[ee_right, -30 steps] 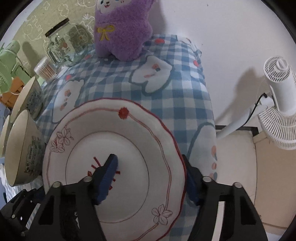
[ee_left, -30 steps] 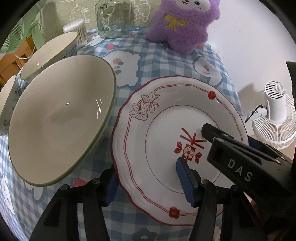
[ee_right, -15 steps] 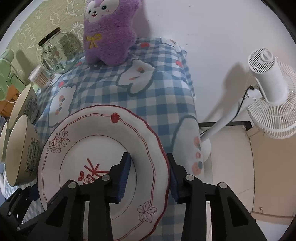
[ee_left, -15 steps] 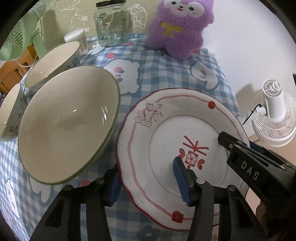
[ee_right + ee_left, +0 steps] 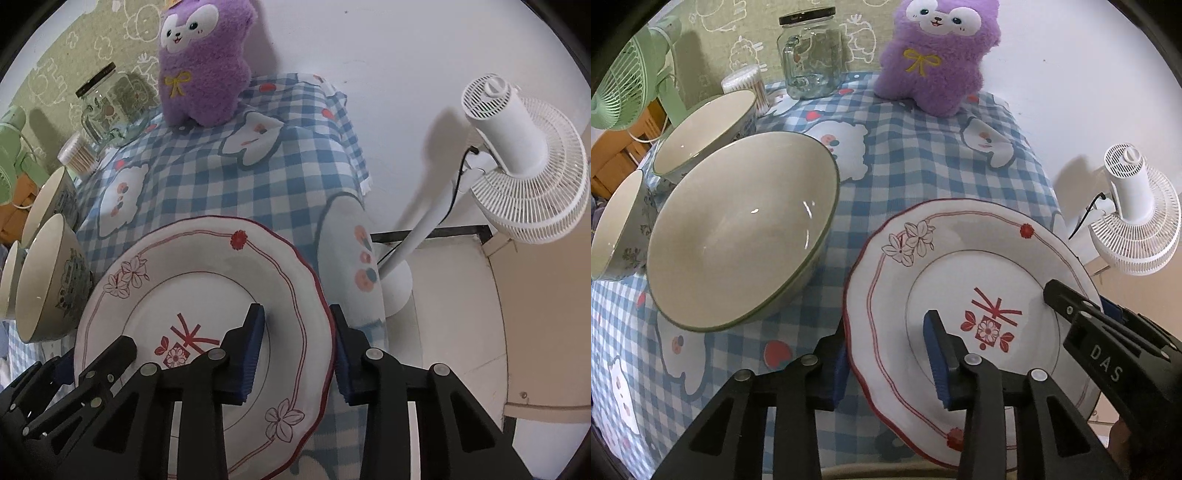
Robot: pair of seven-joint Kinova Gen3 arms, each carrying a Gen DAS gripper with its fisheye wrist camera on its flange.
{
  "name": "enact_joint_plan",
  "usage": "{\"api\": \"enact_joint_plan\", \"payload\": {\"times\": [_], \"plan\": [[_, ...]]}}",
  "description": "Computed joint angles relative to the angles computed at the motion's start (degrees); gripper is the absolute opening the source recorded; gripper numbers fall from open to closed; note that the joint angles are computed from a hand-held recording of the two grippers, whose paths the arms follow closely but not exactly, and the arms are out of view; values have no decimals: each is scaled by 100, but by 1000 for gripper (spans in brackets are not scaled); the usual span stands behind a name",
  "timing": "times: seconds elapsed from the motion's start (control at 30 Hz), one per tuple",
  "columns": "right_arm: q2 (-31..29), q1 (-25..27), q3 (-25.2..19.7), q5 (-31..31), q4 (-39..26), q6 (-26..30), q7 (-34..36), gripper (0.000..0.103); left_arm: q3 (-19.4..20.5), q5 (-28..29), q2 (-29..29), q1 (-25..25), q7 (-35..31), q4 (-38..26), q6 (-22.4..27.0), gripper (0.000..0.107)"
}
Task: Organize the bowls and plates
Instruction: 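Lift the red-trimmed plate with both tools and carry it over the flowered plates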
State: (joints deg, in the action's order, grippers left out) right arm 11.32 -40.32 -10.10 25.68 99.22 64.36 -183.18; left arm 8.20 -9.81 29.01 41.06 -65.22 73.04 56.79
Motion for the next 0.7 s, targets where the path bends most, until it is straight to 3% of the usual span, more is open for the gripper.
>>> {"api": "enact_joint_plan", "payload": {"times": [0.27,0.7], "plan": [[-2,-321,-113,81,-116,297,-653,37,42,-43,-236,-88,-200,265,-56,33],[259,-941,-170,305,-909,1434,-1406,37,247,325,-698,-573,-1131,678,-278,31]]}}
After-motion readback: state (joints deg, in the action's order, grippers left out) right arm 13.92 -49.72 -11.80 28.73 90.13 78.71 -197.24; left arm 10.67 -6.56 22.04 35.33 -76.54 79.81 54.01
